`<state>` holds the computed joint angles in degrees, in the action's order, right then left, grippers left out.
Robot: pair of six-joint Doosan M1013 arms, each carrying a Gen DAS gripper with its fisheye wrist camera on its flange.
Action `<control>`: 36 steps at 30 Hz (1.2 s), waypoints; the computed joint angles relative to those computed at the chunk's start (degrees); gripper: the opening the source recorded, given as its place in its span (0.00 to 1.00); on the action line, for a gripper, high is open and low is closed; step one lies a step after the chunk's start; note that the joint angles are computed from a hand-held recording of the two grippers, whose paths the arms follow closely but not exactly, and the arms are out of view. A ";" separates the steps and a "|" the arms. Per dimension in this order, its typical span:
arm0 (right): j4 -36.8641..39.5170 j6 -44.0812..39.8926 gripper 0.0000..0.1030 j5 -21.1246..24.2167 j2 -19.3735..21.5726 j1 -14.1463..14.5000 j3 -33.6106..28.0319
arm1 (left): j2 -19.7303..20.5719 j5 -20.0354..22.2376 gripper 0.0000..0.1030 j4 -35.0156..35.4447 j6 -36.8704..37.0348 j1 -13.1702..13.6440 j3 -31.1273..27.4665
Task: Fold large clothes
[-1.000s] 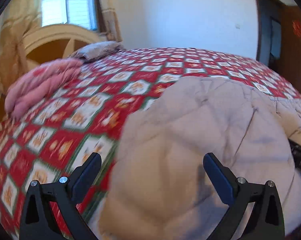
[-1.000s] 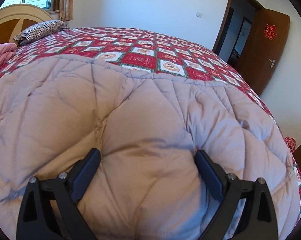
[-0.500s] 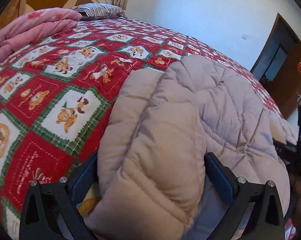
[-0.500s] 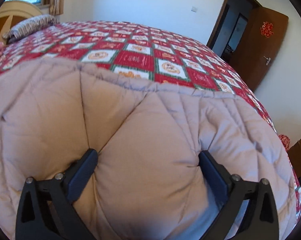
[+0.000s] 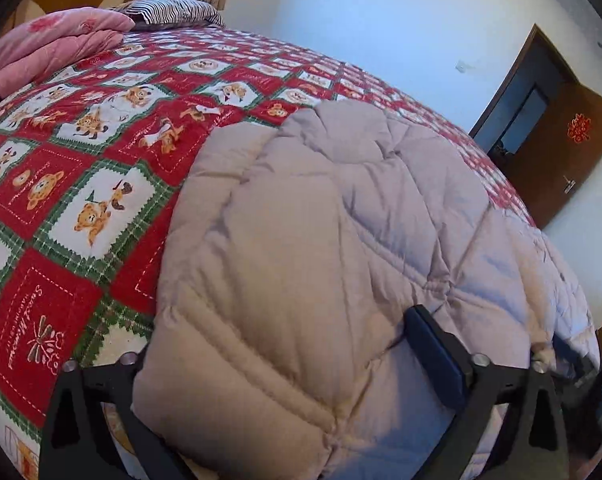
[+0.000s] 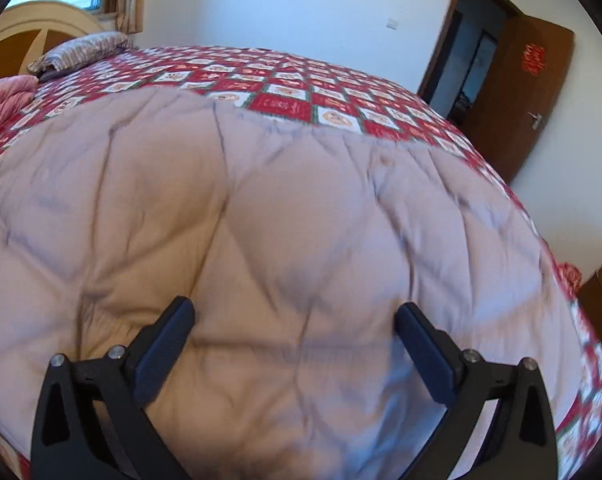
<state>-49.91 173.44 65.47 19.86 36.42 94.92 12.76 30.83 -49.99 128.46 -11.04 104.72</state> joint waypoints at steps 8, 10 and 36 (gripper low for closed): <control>0.38 -0.51 0.98 -1.30 -0.50 -0.02 0.77 | -0.98 3.05 0.37 -8.78 8.41 2.23 0.42; -0.29 0.67 0.99 0.78 -1.83 1.26 1.43 | -1.19 4.42 0.34 -11.19 9.99 2.95 0.37; -1.76 1.80 0.93 -6.89 -4.77 6.61 4.27 | -12.27 1.53 0.25 -23.27 34.07 0.77 1.22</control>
<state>-51.66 175.24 58.58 15.09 43.03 99.19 0.49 32.37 -73.26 162.53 -10.27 105.95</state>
